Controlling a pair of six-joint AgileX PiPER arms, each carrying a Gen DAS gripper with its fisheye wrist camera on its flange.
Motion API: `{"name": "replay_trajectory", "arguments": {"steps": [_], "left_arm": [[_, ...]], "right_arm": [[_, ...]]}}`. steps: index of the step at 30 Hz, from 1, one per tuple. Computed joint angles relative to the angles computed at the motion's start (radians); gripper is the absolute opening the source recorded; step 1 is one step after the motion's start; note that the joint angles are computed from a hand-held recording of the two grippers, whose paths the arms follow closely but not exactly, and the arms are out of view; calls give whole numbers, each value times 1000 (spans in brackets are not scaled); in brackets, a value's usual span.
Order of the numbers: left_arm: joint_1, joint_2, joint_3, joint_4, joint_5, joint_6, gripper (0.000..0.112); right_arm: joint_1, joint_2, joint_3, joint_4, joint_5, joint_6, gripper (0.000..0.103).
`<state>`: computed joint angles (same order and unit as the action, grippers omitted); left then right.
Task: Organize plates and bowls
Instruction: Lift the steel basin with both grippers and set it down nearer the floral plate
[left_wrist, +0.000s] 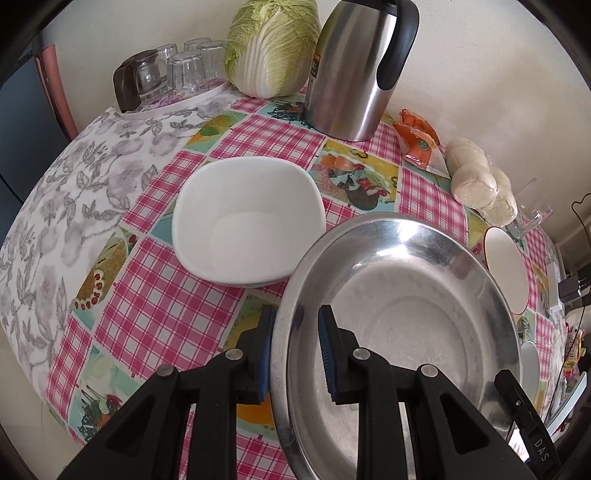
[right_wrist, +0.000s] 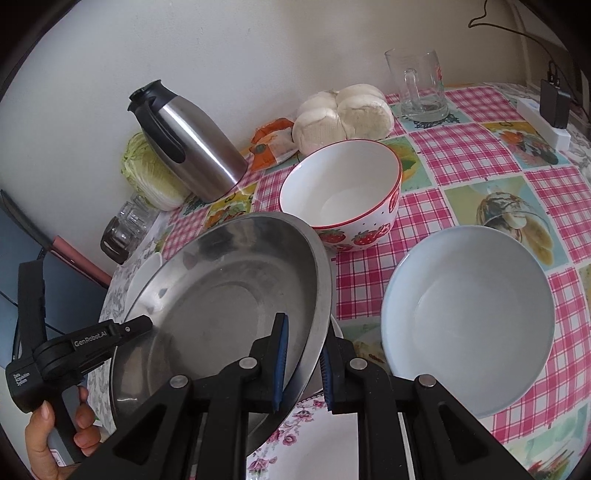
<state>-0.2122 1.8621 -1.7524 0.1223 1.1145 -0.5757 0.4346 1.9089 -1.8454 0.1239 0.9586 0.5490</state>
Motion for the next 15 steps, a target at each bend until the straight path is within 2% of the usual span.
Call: {"name": "replay_trajectory", "arguments": {"steps": [5, 11, 15], "left_arm": [[-3, 15, 23, -4, -14, 4, 24], [23, 25, 75, -81, -58, 21, 25], [18, 31, 73, -80, -56, 24, 27]], "right_arm": [[12, 23, -16, -42, 30, 23, 17], [10, 27, -3, -48, 36, 33, 17], [9, 22, 11, -52, 27, 36, 17]]}}
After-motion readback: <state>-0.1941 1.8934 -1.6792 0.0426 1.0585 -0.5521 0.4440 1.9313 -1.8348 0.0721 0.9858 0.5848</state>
